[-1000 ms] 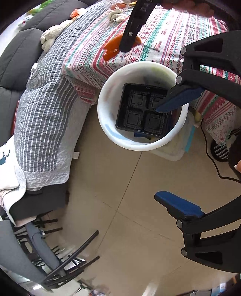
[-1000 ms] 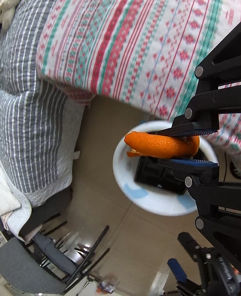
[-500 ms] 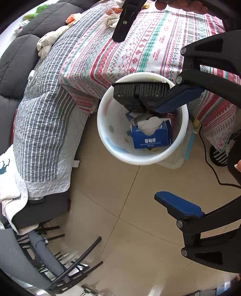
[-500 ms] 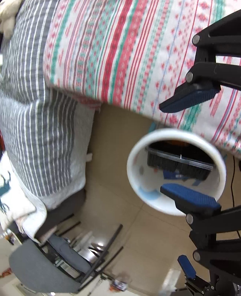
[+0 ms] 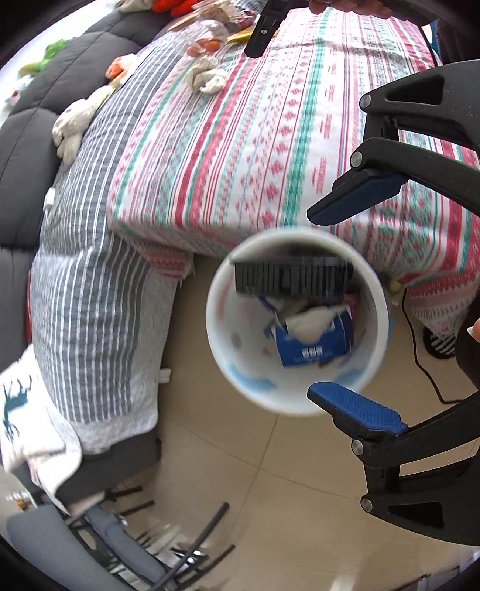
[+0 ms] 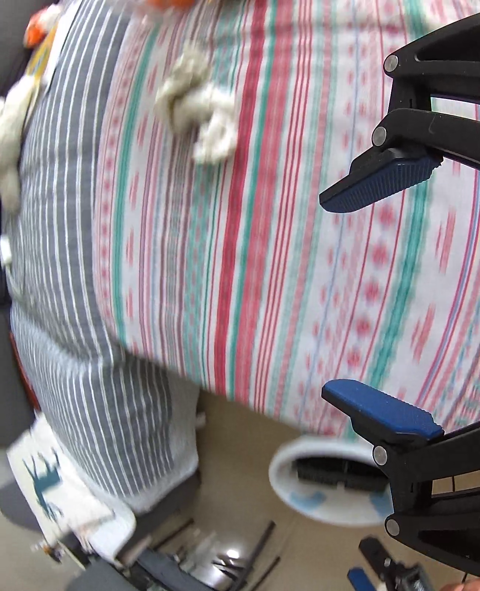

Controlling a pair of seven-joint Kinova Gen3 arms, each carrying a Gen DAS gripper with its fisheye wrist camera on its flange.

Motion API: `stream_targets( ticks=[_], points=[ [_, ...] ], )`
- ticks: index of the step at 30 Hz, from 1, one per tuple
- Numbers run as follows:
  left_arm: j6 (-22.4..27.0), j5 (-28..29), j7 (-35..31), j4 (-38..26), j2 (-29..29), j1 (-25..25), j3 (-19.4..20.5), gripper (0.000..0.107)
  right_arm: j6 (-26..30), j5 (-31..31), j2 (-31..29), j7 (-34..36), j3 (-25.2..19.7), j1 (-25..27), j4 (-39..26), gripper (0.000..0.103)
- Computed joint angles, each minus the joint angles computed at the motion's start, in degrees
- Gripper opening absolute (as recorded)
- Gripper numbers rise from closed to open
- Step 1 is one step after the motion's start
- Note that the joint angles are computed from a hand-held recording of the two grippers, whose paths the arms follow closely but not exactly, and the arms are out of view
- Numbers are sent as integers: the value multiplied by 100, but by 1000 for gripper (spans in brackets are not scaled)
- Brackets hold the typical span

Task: Collect trash
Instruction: 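Move both open tools back over the crumpled tissue and yellow snack bag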

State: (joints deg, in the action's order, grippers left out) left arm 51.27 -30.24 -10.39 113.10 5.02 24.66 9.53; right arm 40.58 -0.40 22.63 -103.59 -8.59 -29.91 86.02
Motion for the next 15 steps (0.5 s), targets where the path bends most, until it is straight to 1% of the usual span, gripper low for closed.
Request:
stream_targets(
  ticks=[5,10,13,15],
  points=[
    [90,17,-168,-528,366,176,33,89,-5,38,-206,50,172,357,230,80],
    [236,-25,-294,-1089,758,473,-65,90,-109,-2,-398,217,228,740,471,83],
    [334,-81,-349,-1451,1022,670,-157,100,-153,-138,-478,413,229,1027,585,84],
    [388,-135,-391,-1692,1195,805,-223,102,-172,-204,-499,511,242,1161,622,84]
  ],
)
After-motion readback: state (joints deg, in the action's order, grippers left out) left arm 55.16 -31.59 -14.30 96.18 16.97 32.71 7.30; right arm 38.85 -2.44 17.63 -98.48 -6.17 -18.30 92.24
